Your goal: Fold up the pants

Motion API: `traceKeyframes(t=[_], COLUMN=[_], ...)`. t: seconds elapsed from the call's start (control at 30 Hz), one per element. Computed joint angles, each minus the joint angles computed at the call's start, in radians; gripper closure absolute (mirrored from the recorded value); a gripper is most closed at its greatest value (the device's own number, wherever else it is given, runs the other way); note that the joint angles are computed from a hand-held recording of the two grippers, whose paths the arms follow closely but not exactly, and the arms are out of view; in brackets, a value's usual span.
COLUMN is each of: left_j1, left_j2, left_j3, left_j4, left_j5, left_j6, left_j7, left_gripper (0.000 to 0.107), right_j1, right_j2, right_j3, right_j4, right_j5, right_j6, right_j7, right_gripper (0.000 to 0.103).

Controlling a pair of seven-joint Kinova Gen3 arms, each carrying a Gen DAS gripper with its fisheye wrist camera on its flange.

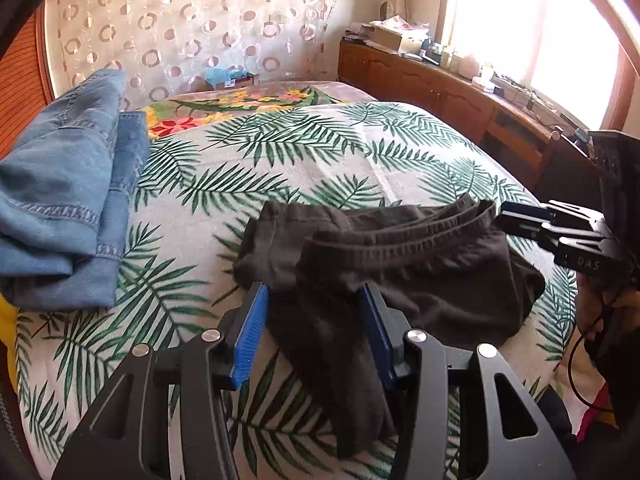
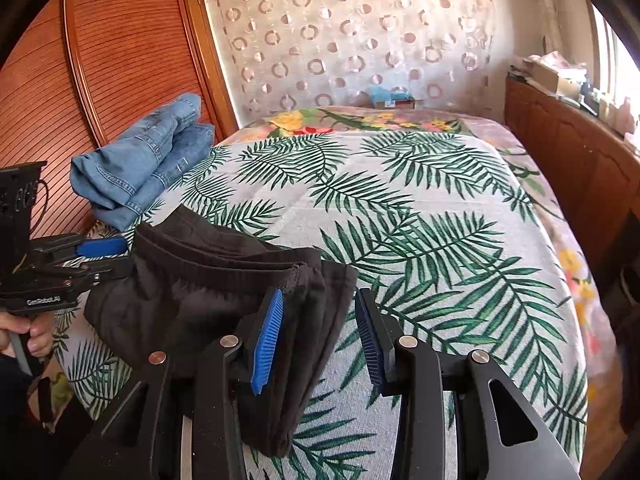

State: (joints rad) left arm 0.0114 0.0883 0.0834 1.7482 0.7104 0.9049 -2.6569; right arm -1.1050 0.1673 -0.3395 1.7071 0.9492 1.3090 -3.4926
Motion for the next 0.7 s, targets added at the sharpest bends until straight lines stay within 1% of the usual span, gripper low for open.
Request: traceKeyframes(t=[0.07,0.13,0.33,0.43,0.47,0.5,0.53,0.57,0.6,0.63,0.7], left_j1=[-0.002,-0.003,0.007,0.004,0.004,0.005,0.005,0.003,-0.001,-0.009,-0.019], left_j2=[0.019,0.036,0.061,0.069,0.072,0.074,0.073,0.068,0.064,0.062,0.049], left_j3=[0.003,0.009,0.027,0.033,0.034,0.036,0.037,0.039,0.039,0.038,0.030], left_j4=[-0.023,-0.042,-0.060,-0.064,-0.066,-0.068,-0.067,-0.060,-0.055,-0.053,-0.044], left_j5=[0.008,0.009,-0.007,-0.006,-0.008,-0.011,-0.012,-0.006,0.005,0.020,0.059], left_j6=[0.029,0.049,0.025,0.026,0.027,0.027,0.024,0.019,0.019,0.028,0.031], left_j7=[-0.002,0.000,0.009,-0.001,-0.001,0.001,-0.001,-0.011,-0.025,-0.039,-0.060], left_gripper=[0.059,0.059,0.060,0.066,0.071,0.076,0.077,0.082,0.087,0.089,0.091], right_j1=[-0.003,0.006,0.028,0.053,0.064,0.076,0.088,0.097,0.103,0.114,0.103], right_j2=[0.002,-0.010,-0.020,-0.023,-0.022,-0.020,-0.013,-0.011,-0.015,-0.022,-0.029], right_j3=[0.002,0.000,0.000,0.004,0.007,0.011,0.017,0.022,0.027,0.021,0.029], right_j4=[-0.005,0.007,0.017,0.022,0.018,0.013,0.002,-0.005,-0.003,0.005,0.000], right_j5=[0.003,0.010,0.021,0.008,-0.004,-0.021,-0.039,-0.050,-0.052,-0.045,-0.024], right_j6=[0.005,-0.030,-0.072,-0.116,-0.130,-0.145,-0.153,-0.159,-0.178,-0.193,-0.182], right_j7=[0.006,0.007,0.032,0.068,0.086,0.111,0.140,0.165,0.175,0.174,0.171], right_gripper=[0.064,0.064,0.064,0.064,0.065,0.075,0.078,0.084,0.094,0.095,0.095])
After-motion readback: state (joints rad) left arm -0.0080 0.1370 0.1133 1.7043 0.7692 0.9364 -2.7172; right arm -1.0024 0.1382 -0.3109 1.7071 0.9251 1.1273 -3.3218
